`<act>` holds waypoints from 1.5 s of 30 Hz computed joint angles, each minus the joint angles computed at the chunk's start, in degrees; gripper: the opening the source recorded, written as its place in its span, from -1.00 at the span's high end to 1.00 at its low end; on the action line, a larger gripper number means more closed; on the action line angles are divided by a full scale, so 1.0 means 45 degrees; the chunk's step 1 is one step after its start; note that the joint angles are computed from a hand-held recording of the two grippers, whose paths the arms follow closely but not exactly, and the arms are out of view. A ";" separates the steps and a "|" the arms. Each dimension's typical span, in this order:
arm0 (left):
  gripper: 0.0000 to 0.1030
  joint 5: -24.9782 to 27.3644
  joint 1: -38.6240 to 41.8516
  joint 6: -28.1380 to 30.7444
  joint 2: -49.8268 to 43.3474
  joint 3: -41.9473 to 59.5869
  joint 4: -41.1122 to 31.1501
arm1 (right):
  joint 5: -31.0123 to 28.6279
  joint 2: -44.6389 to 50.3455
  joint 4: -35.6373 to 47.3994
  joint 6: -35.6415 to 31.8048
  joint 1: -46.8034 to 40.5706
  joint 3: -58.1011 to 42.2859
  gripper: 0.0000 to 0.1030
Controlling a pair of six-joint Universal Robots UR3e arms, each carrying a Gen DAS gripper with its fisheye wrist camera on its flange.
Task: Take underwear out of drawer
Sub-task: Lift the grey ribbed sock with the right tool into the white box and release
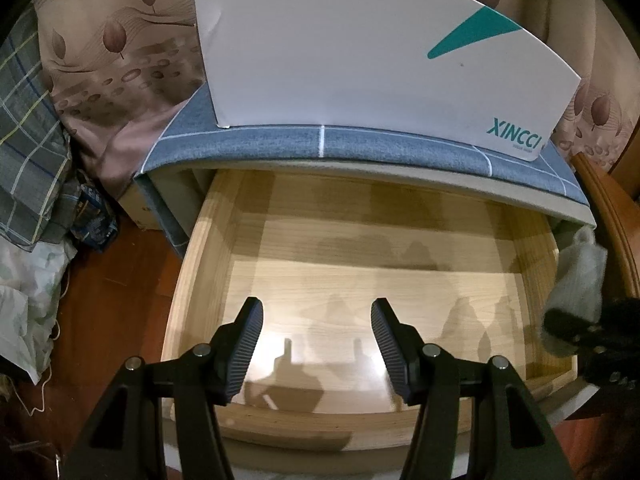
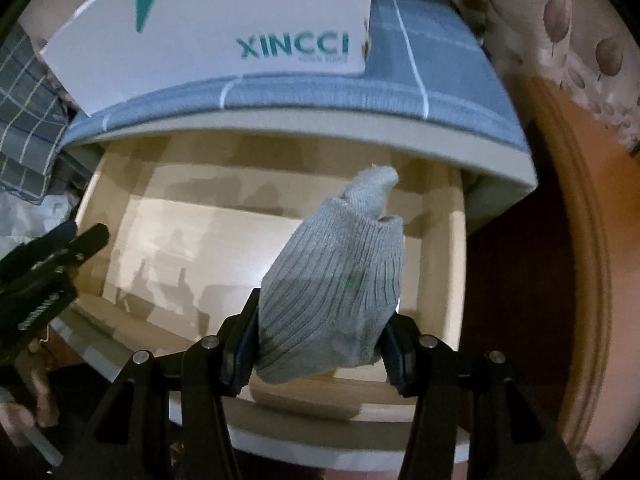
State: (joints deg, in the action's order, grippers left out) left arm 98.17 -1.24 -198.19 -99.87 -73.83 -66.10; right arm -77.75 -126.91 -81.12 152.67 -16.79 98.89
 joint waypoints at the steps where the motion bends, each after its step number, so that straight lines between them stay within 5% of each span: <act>1: -0.12 -0.0003 -0.0010 0.0001 -0.0009 0.0004 -0.0002 | 0.0076 0.0008 0.0273 -0.0130 -0.0124 -0.0387 0.05; 23: -0.12 0.0135 -0.0029 -0.0128 0.0073 -0.0066 -0.0114 | 0.1214 0.3864 0.1445 0.0721 0.0513 -0.8300 0.05; 45: -0.12 0.0296 0.0034 -0.0334 0.0306 -0.0308 0.0076 | -0.0826 1.1381 0.1835 0.3354 0.4264 -1.7367 0.03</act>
State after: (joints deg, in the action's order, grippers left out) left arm 99.50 -1.09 -199.69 -98.49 -75.22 -65.76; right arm -81.46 -75.70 -72.87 167.76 2.40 20.74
